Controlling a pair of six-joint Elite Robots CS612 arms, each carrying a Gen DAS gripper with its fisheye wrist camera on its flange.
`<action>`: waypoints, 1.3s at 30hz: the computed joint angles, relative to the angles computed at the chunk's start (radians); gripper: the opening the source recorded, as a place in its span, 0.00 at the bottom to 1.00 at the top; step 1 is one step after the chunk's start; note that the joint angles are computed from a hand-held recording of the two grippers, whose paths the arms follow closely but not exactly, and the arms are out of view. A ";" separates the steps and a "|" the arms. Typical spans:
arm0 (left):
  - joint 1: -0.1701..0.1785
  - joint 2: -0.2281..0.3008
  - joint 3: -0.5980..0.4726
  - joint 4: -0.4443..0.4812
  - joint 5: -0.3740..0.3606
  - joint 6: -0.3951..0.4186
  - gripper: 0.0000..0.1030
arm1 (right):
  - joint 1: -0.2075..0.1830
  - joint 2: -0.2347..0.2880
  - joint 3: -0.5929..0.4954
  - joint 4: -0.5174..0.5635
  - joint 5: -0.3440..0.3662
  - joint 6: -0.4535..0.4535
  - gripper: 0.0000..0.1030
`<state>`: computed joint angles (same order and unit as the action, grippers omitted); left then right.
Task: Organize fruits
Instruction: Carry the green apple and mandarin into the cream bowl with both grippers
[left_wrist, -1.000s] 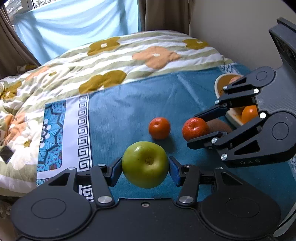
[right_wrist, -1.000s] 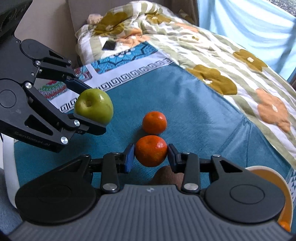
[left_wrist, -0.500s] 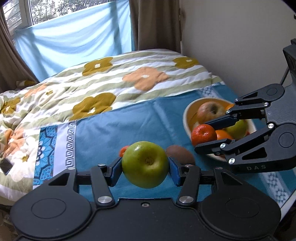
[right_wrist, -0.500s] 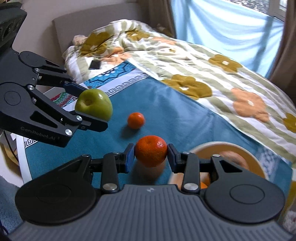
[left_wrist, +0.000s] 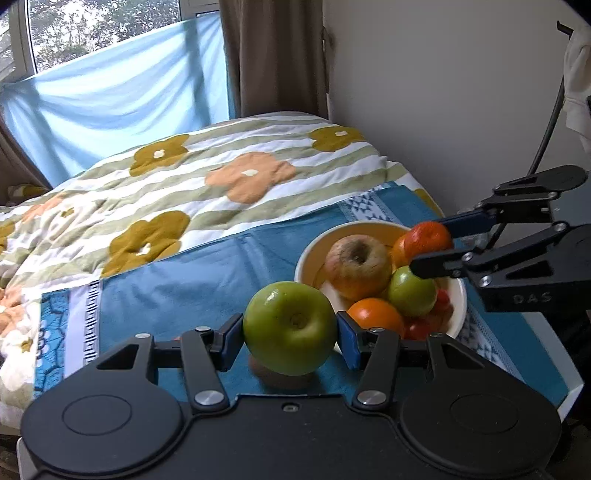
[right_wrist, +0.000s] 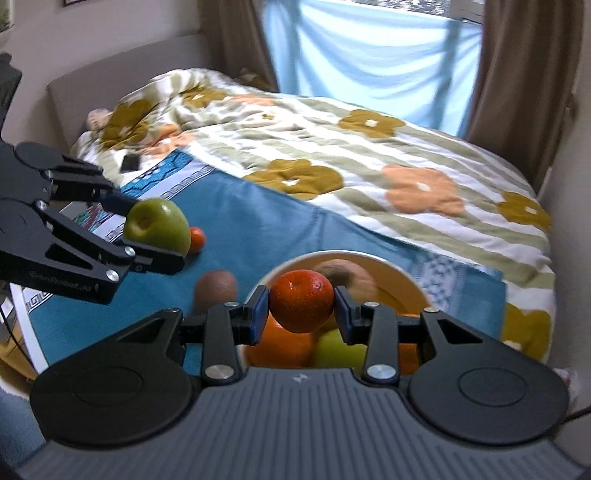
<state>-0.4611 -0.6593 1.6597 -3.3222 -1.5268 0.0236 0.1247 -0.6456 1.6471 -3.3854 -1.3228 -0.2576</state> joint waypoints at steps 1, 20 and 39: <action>-0.003 0.005 -0.009 0.007 0.001 -0.001 0.55 | -0.005 -0.001 0.003 -0.008 -0.003 0.003 0.51; -0.018 0.112 -0.182 0.148 0.009 -0.082 0.55 | -0.060 0.027 -0.016 -0.027 0.005 0.063 0.51; -0.023 0.084 -0.139 0.051 0.082 -0.160 0.91 | -0.069 0.069 -0.084 0.015 0.042 0.063 0.51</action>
